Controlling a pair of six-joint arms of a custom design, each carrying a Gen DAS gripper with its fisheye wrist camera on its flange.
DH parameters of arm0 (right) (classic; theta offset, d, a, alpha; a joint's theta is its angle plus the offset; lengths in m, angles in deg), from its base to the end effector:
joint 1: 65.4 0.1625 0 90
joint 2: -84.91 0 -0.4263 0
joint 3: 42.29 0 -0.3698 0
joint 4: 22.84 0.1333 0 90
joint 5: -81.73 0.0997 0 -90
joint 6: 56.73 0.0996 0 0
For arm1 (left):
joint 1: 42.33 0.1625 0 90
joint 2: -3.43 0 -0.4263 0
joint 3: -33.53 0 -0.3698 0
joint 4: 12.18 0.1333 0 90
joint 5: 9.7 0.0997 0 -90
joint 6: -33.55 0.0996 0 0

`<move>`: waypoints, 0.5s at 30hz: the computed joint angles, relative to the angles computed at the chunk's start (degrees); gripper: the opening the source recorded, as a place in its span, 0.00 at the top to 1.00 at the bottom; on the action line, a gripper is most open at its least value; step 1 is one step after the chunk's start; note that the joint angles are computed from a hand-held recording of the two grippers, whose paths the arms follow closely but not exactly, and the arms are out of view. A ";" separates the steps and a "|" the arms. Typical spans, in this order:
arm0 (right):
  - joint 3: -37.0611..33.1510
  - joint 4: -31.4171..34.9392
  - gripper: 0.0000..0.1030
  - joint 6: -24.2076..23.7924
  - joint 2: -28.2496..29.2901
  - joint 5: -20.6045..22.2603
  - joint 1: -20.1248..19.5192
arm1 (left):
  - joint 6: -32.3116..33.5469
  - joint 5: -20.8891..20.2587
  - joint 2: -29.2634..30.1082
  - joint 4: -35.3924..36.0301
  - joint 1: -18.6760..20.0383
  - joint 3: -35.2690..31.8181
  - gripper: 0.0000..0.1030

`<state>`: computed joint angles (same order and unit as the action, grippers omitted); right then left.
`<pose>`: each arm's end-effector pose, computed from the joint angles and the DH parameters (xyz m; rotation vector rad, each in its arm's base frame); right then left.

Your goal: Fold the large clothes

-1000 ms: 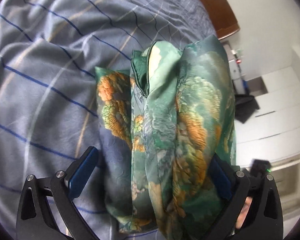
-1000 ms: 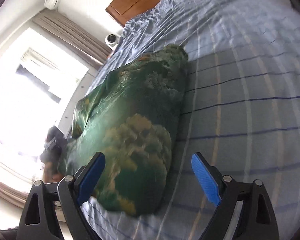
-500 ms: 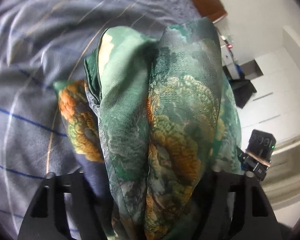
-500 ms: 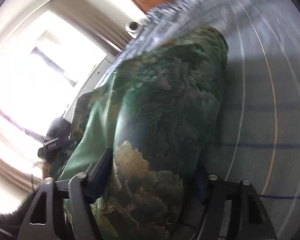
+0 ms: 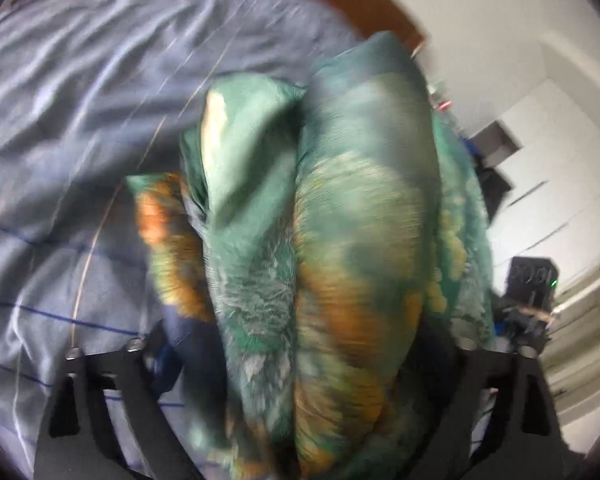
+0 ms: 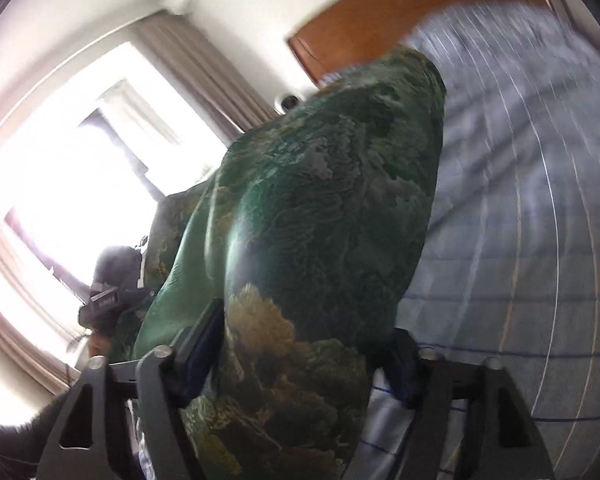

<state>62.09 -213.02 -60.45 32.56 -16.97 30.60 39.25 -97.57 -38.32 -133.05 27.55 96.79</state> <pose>0.1832 -0.6120 0.2171 0.1400 -2.7518 1.2343 -0.1385 -0.7764 0.2288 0.6912 3.0368 -0.2602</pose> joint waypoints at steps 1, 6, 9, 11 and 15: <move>0.77 1.14 0.14 1.82 -0.73 0.17 -1.39 | -0.85 2.09 0.55 1.46 0.90 -0.46 0.08; 9.34 -7.92 0.12 3.88 -3.40 -5.19 -3.76 | 1.35 2.06 -7.67 -10.09 1.58 10.36 0.06; 12.28 -13.82 0.11 -1.56 -3.54 -14.83 1.01 | 8.20 14.84 -15.12 -22.00 -3.74 21.87 0.03; 12.61 -18.87 0.11 -7.98 -1.71 -24.10 6.31 | 11.10 25.76 -19.09 -32.30 -8.42 30.52 0.01; 11.81 -29.81 0.11 -17.48 3.46 -38.67 16.16 | 12.41 37.15 -23.18 -48.18 -14.29 42.19 0.01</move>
<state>73.91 -242.83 -77.94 36.02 -55.64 46.76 51.66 -60.42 -61.50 -181.23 13.26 138.98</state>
